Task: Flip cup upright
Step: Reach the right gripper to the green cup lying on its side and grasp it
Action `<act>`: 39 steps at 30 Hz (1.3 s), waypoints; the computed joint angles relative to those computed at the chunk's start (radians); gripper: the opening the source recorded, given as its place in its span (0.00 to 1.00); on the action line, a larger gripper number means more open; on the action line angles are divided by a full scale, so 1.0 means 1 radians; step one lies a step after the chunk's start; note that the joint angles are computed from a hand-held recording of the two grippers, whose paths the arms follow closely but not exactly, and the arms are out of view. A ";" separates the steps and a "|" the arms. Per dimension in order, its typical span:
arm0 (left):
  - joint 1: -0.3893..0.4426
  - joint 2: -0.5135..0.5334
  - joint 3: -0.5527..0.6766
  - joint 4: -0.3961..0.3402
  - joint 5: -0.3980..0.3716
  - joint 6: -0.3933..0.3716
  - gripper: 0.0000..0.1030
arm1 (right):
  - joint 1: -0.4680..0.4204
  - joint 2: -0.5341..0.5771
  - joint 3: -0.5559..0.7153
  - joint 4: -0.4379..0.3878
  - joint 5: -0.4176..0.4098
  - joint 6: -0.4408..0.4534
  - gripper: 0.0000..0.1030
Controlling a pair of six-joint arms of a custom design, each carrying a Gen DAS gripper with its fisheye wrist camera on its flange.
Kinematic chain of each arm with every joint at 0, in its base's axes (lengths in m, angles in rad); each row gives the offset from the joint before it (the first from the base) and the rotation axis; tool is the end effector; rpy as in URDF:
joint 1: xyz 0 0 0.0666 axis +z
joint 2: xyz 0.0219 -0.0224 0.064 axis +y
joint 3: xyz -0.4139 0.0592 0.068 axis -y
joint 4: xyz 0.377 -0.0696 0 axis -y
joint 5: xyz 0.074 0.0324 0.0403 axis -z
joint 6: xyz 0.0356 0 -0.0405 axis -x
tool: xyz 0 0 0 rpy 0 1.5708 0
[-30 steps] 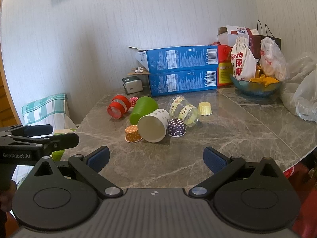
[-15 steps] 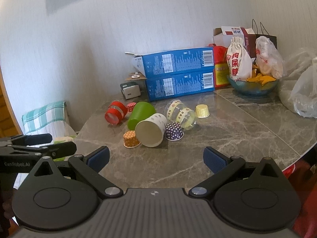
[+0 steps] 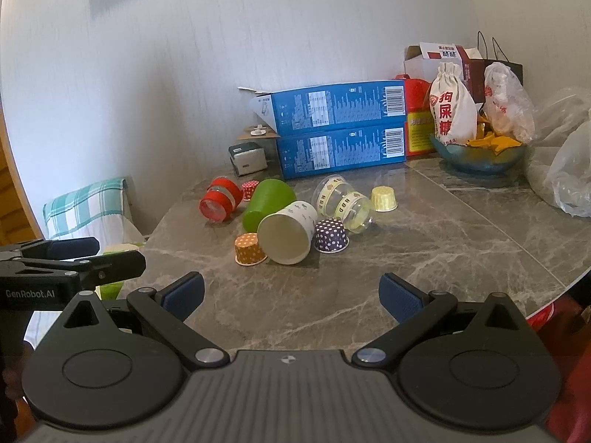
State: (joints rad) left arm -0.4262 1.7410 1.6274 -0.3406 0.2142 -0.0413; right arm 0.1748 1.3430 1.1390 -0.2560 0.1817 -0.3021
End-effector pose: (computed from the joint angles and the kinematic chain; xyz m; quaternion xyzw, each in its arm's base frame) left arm 0.5715 -0.2682 0.4364 0.2504 0.8072 -0.1897 0.4996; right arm 0.4556 0.0735 0.4242 0.1016 0.8414 0.0491 0.5285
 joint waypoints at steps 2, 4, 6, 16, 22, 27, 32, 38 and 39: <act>0.002 0.001 0.001 -0.002 0.002 0.001 0.98 | 0.001 0.000 0.000 0.000 0.001 -0.001 0.99; 0.003 0.001 0.002 -0.005 0.003 0.003 0.98 | 0.001 0.000 0.000 -0.002 0.001 0.000 0.99; 0.004 0.002 0.004 -0.007 0.002 0.004 0.98 | 0.001 0.001 0.001 -0.003 0.000 0.000 0.99; 0.004 0.026 0.033 -0.016 -0.026 0.003 0.99 | -0.012 0.020 0.016 -0.013 -0.008 -0.021 0.99; 0.023 0.085 0.136 -0.108 0.052 0.016 1.00 | -0.049 0.058 0.083 -0.075 -0.042 -0.043 0.99; 0.036 0.116 0.199 -0.151 0.057 0.013 1.00 | -0.066 0.165 0.264 -0.176 -0.073 0.008 0.99; 0.058 0.154 0.265 -0.214 0.073 0.023 1.00 | -0.082 0.355 0.574 -0.361 -0.177 -0.019 0.99; 0.082 0.185 0.300 -0.236 0.080 0.033 1.00 | -0.091 0.661 1.072 -0.708 -0.257 -0.056 0.96; 0.086 0.190 0.305 -0.241 0.084 0.032 1.00 | -0.088 0.725 1.181 -0.790 -0.260 -0.065 0.95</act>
